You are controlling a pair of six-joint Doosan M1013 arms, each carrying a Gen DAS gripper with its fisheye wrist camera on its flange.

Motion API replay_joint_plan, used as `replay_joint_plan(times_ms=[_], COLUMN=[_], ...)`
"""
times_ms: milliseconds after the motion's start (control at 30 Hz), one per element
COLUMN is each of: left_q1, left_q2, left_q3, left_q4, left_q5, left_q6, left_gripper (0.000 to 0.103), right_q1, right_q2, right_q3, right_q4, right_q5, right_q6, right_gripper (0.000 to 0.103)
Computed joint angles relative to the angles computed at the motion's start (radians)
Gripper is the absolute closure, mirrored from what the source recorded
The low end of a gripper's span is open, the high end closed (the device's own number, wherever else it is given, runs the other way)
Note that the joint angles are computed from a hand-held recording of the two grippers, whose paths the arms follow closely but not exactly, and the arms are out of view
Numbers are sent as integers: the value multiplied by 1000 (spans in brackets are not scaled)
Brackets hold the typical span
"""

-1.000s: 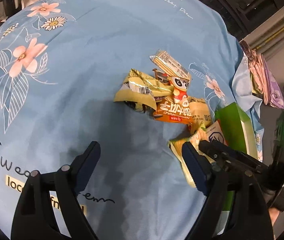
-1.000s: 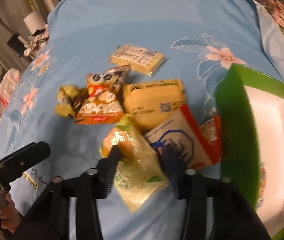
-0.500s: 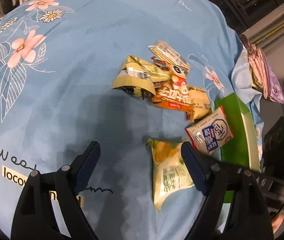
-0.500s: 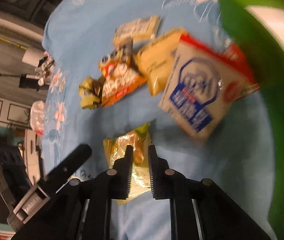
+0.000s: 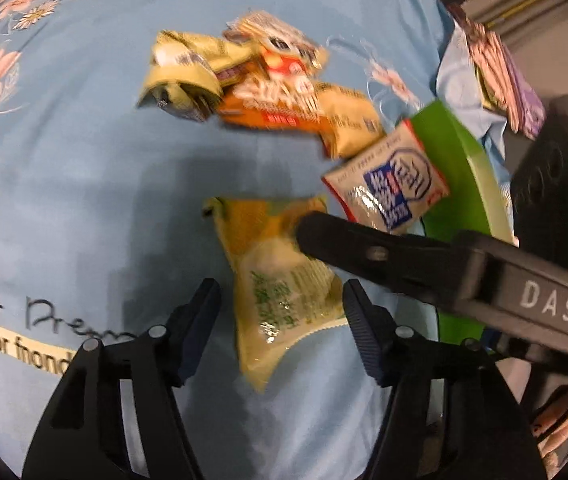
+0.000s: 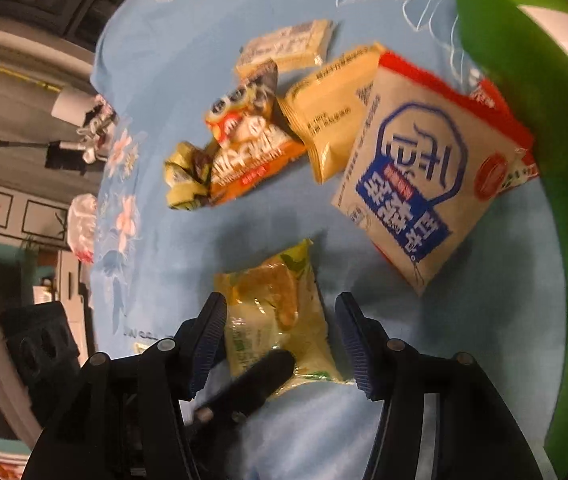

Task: Organize snacks
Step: 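Grasp the yellow corn-cob snack bag with the right gripper, then carry the corn-cob bag into the green box and open the right gripper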

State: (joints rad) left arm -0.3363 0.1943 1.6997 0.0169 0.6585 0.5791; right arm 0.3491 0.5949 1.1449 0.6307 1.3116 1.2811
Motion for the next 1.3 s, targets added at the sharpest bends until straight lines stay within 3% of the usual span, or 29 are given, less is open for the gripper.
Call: replay_joint_plan(times_ms=[100, 233, 400, 700, 1000, 1300], left_q1=[-15, -22, -38, -86, -131, -150], left_q2=[10, 15, 16, -17, -31, -6], left_q3=[-12, -12, -16, -3, -21, -82], left_q4=[67, 103, 192, 518, 823, 938], left_q5=[10, -8, -21, -91, -83, -134], left_q6=[-29, -43, -103, -345, -544, -534], left_gripper=[40, 56, 61, 63, 63, 63], right_q1=[14, 20, 16, 7, -21, -62], right_q2=[7, -5, -14, -94, -161, -218], right_q3=[-5, 11, 23, 87, 130, 175], right_q4=[-28, -40, -14, 40, 150, 232], right_q5=[6, -18, -34, -184, -286, -405], right_q6=[-18, -61, -86, -176, -290, -336], right_gripper=[45, 45, 55, 56, 56, 56])
